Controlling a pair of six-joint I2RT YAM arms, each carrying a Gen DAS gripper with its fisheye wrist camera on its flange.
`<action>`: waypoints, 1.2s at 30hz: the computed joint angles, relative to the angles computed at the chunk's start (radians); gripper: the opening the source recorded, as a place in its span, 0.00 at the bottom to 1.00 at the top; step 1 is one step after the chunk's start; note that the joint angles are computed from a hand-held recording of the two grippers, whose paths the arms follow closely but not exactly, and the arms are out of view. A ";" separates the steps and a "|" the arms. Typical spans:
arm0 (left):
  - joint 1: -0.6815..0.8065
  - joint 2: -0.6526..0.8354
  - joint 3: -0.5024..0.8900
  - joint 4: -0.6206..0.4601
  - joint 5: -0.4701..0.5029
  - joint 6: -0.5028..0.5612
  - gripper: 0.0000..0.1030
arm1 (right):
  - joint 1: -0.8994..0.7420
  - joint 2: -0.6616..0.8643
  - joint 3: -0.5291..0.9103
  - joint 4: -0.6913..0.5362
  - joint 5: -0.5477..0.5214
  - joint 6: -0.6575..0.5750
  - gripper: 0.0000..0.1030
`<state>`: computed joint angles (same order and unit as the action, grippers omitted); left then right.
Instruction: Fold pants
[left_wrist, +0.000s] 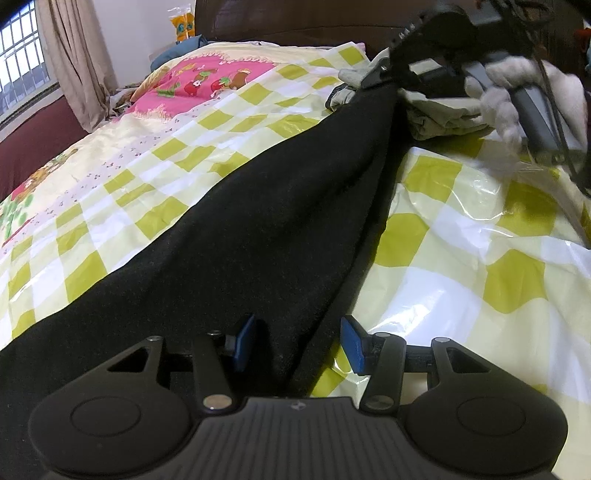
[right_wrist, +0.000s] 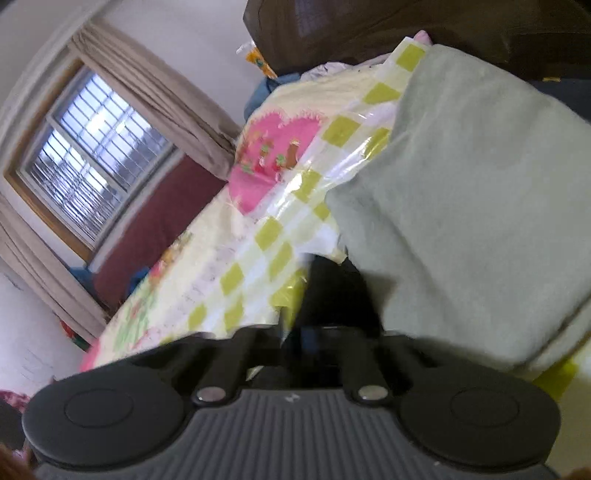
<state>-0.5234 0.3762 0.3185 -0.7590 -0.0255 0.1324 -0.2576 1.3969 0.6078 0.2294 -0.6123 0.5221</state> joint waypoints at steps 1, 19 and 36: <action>0.000 -0.001 0.000 -0.002 0.000 0.001 0.62 | 0.005 -0.007 0.005 0.021 -0.010 0.019 0.06; -0.015 0.005 -0.008 0.017 -0.018 -0.003 0.62 | -0.029 -0.177 -0.188 -0.054 0.067 -0.070 0.53; 0.030 -0.016 -0.019 0.016 0.023 0.015 0.62 | 0.095 0.251 -0.061 0.270 0.043 0.119 0.66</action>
